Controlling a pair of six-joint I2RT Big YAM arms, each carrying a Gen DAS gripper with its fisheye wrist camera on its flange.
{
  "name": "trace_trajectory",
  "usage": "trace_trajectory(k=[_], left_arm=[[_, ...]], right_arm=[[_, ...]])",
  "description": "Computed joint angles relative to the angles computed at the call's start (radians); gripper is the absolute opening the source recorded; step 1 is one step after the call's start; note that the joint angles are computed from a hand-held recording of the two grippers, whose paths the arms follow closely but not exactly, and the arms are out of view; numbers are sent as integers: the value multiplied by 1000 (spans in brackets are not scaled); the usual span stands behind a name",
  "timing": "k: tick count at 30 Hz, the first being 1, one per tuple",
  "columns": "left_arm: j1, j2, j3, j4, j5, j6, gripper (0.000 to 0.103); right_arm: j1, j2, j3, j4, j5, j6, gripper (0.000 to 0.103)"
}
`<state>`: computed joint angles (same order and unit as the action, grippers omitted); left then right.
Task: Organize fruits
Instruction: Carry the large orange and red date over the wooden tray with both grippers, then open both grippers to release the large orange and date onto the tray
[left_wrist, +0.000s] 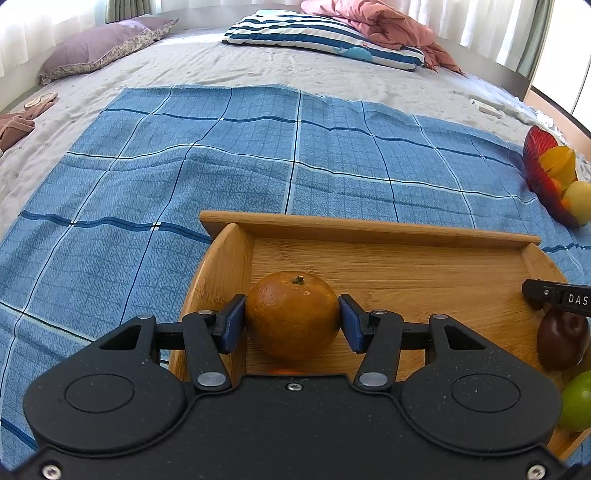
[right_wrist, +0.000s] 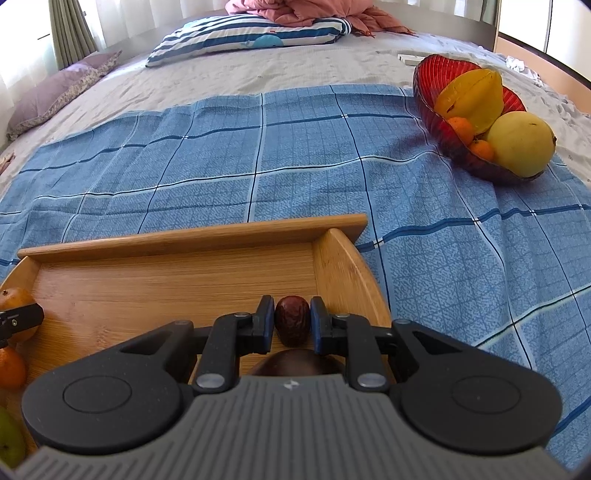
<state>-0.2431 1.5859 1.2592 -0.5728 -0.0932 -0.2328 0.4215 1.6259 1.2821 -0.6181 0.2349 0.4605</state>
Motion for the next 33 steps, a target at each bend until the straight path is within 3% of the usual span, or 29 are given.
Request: trace_trajectory(k=[3,5,11,24,28,33], left_arm=[[2,1,0,0,2,2,52],[1,-2,0,-2,-1,1,54],[-9,-42,-24,22,-18,19,76],[-55,-223,-158,113,-25,22,97],[-75,-280,-209,130,-8,6,98],[-117,-360,-288,165,-25,17,101]], right_arm=[[-1,-3,-5,7,-4,1,31],[-2,-9,-14,23,-10,-1,42],[4,-33,-38,61,-3,-23,59],[32,-210,-199,214,56,-63,77],[43,-261,-246,256,64,-73,85],[75,-362,-357,345,81,-77,88]])
